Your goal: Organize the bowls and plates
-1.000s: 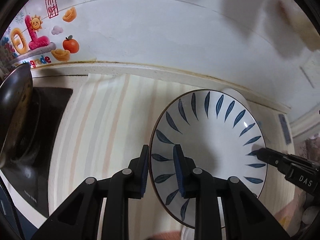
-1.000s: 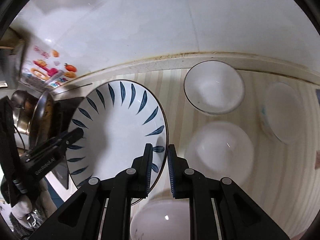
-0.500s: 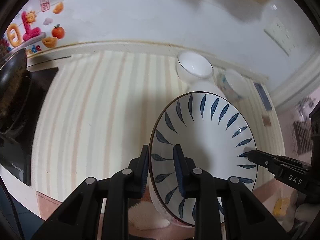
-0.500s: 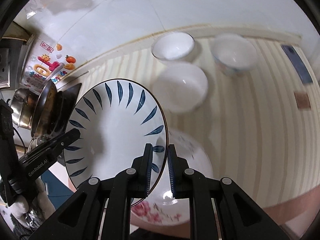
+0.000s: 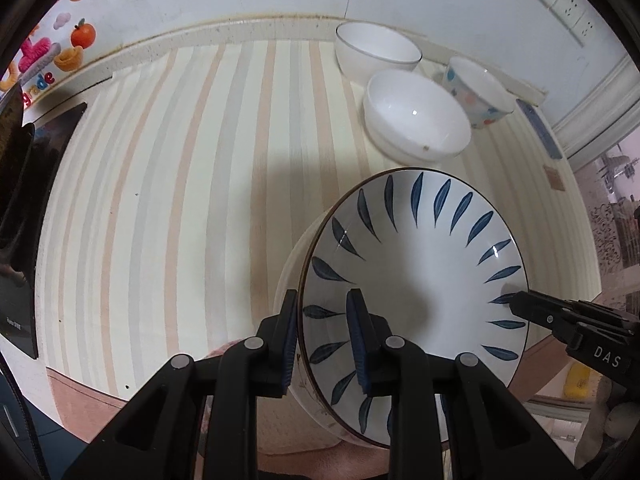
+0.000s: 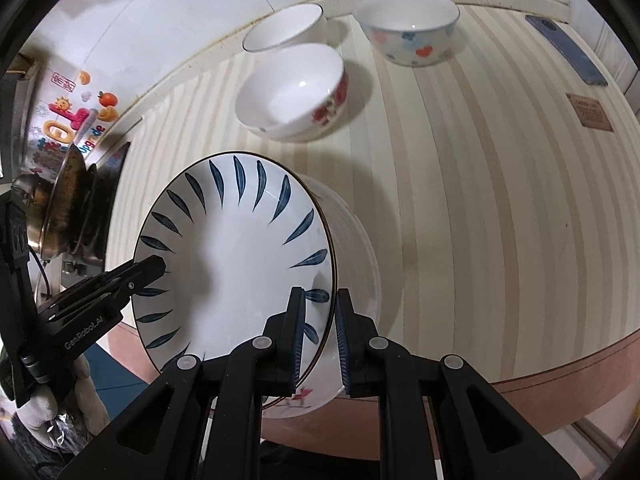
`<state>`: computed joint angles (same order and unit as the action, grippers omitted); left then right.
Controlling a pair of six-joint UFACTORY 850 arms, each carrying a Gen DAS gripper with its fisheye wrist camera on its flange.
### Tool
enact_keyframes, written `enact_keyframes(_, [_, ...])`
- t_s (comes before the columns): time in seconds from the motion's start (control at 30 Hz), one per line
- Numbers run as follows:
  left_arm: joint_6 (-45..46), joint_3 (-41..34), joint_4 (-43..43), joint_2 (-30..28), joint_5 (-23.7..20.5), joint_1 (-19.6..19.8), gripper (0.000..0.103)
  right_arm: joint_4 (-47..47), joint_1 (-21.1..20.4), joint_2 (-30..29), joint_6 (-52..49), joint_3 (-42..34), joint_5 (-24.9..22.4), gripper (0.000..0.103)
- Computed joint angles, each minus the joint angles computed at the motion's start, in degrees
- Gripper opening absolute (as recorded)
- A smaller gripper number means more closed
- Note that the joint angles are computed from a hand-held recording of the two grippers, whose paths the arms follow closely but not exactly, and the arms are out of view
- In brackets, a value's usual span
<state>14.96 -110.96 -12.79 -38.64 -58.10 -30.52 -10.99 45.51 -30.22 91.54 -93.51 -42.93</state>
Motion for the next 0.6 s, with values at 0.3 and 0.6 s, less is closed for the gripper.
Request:
enact_keyframes(0.3, [-2.2,0.9,3.2,-0.5,0.8,-1.1,0.021,1.9,-0.6,-0.8,-2.6,0.8,1.3,0.017])
enact_keyframes(0.6, [-4.0,0.1,5.2,-1.3,0.8,-1.8,0.021,2.3,-0.8,-0.4,-2.8,2.3,3.0,0.017])
